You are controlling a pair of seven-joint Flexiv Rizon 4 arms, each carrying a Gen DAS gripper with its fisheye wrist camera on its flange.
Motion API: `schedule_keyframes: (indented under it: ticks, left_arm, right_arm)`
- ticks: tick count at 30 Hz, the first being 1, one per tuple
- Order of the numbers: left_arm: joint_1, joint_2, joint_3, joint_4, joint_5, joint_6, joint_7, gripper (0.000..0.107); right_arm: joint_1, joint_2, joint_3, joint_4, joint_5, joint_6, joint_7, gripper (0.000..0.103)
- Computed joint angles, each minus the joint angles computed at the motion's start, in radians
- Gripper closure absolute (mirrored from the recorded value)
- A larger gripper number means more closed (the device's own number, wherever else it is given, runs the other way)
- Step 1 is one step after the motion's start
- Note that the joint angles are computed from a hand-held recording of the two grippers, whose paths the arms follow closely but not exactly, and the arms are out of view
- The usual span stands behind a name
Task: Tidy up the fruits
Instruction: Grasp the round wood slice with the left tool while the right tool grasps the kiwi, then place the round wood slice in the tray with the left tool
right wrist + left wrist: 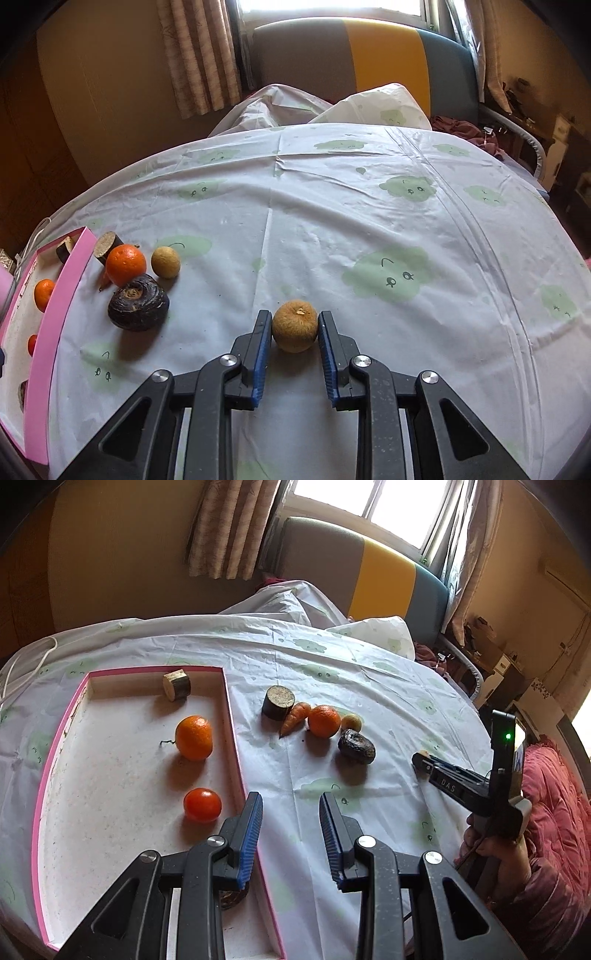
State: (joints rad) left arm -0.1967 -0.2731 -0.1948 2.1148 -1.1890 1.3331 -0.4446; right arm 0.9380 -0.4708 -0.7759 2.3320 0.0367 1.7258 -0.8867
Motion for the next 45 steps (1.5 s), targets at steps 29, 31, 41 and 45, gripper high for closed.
schedule_keyframes:
  ticks: [29, 31, 41, 45]
  left_arm:
    - [-0.011, -0.450, 0.125, -0.682, 0.940, -0.321, -0.780, 0.070]
    - [0.005, -0.437, 0.105, -0.641, 0.945, -0.260, -0.765, 0.071]
    - [0.107, -0.301, -0.030, -0.412, 0.814, -0.098, -0.631, 0.071]
    - [0.147, -0.234, -0.083, -0.307, 0.724, -0.041, -0.572, 0.071]
  right_arm:
    - [-0.098, -0.006, 0.125, -0.018, 0.086, 0.077, -0.039, 0.077]
    - [-0.102, -0.005, 0.130, -0.018, 0.091, 0.080, -0.043, 0.077]
    - [-0.086, -0.006, 0.111, -0.021, 0.082, 0.056, -0.041, 0.077]
    - [-0.058, -0.012, 0.080, -0.017, 0.072, 0.046, -0.035, 0.077]
